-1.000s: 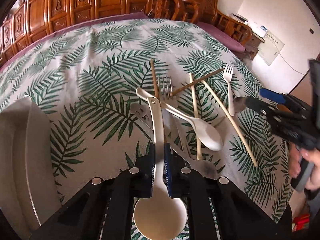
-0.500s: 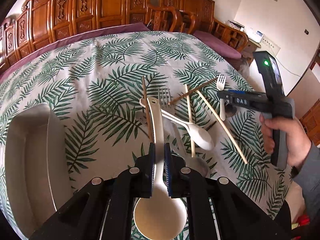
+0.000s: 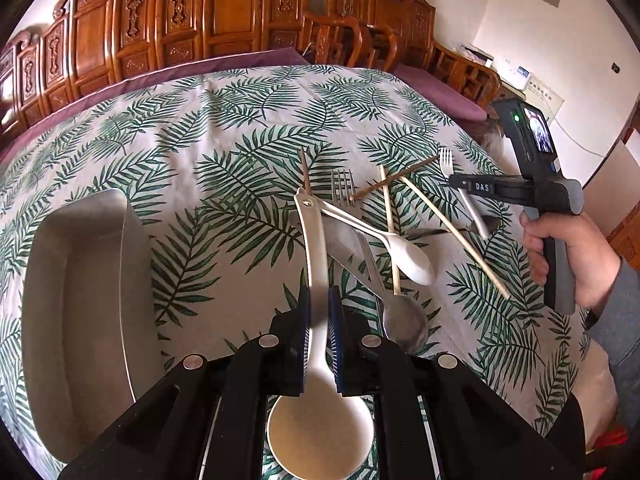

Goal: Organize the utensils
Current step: 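Grasp and lift the white plastic fork with the right gripper while the left gripper lifts the ladle, then lower the ladle into the grey tray and open the left gripper while the right carries the fork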

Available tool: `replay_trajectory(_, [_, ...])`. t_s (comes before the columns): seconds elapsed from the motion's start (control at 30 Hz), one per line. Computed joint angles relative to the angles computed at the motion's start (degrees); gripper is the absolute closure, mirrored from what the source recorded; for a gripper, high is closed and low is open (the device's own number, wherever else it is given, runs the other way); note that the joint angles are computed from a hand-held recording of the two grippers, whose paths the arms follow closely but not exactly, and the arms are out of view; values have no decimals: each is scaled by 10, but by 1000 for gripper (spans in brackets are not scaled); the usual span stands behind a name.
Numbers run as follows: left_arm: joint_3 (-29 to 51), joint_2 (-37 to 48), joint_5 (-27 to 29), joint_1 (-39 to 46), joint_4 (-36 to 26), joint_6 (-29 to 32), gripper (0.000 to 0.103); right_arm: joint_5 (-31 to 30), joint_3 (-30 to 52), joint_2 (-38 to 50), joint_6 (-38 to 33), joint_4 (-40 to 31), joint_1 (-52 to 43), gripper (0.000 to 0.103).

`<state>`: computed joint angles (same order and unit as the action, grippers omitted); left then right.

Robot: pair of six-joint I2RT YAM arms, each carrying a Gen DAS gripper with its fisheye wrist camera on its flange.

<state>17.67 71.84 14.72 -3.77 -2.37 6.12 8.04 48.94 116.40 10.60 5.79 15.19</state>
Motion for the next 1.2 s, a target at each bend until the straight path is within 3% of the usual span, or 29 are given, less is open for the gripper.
replay_trajectory(0.4, [0,-111,15,30,-91,18,95,-9,-69,-95,-7,-2,0,96])
replay_trajectory(0.73, [46,-173,65,145,-190,92,95,14,-86,-200,16,-52,107,96])
replay_trajectory(0.93, [78,-155,95,239,-215,153,95,25,-60,-223,40,-81,189,96])
replay_trajectory(1.2, [109,-67,114,347,-188,223,95,39,-9,-207,76,-101,286,96])
